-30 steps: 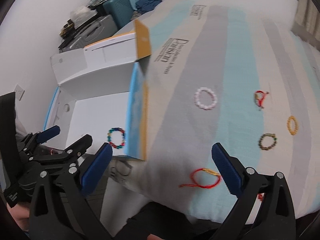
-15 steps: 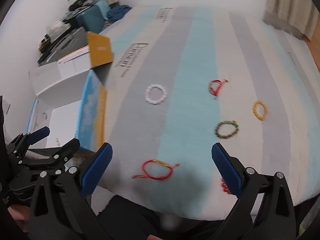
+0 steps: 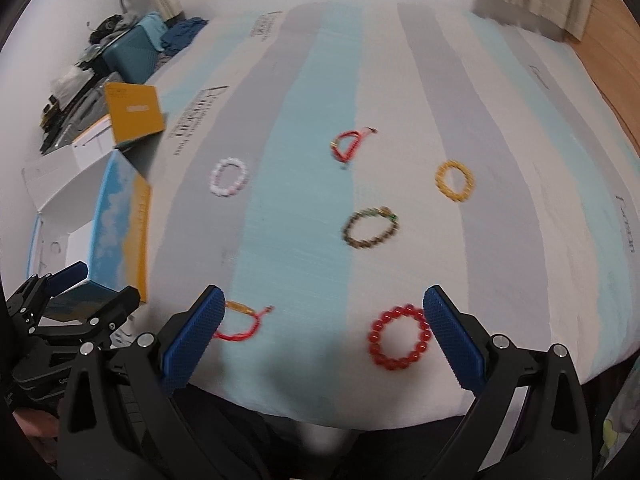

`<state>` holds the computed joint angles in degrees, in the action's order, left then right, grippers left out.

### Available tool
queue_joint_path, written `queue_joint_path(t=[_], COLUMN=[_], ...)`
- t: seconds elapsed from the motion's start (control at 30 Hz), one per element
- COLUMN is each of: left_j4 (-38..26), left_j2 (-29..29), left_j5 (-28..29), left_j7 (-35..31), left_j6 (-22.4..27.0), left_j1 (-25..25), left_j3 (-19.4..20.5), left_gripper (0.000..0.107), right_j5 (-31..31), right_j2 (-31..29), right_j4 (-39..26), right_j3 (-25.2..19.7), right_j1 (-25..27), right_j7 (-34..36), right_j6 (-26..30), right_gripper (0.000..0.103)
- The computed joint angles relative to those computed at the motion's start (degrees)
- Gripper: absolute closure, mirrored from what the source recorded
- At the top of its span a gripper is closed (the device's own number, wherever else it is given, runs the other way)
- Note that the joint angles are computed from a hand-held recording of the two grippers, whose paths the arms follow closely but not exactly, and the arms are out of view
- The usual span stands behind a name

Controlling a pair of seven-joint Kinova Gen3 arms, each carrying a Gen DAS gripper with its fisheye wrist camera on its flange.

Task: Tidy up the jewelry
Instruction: 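Withdraw both tools from the box toward the remaining bracelets on the bed, then grasp the red string bracelet with the left tool while the right tool grasps the red bead bracelet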

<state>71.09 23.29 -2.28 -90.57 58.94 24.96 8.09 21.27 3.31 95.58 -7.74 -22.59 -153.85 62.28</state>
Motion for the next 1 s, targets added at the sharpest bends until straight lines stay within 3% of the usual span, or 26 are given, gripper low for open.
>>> queue_joint_path(t=[0.43,1.0], left_j4=[4.9,3.4], left_j2=[4.3,10.8], left_j5=[1.2,-1.4], left_j7=[-0.2,0.7], left_j6=[-5.1,-4.7], left_j1=[2.7,5.6], left_j3=[1.1,0.0], left_gripper=[0.01,0.01], right_j5=[-3.4,-11.7], right_j2=[-1.3,5.5], right_j4=[13.6,17.0], right_j3=[1.3,4.7], right_j1=[4.2,8.7], right_j7=[0.3,9.3], right_j6=[-7.7,-15.4], right_gripper=[0.008,0.008])
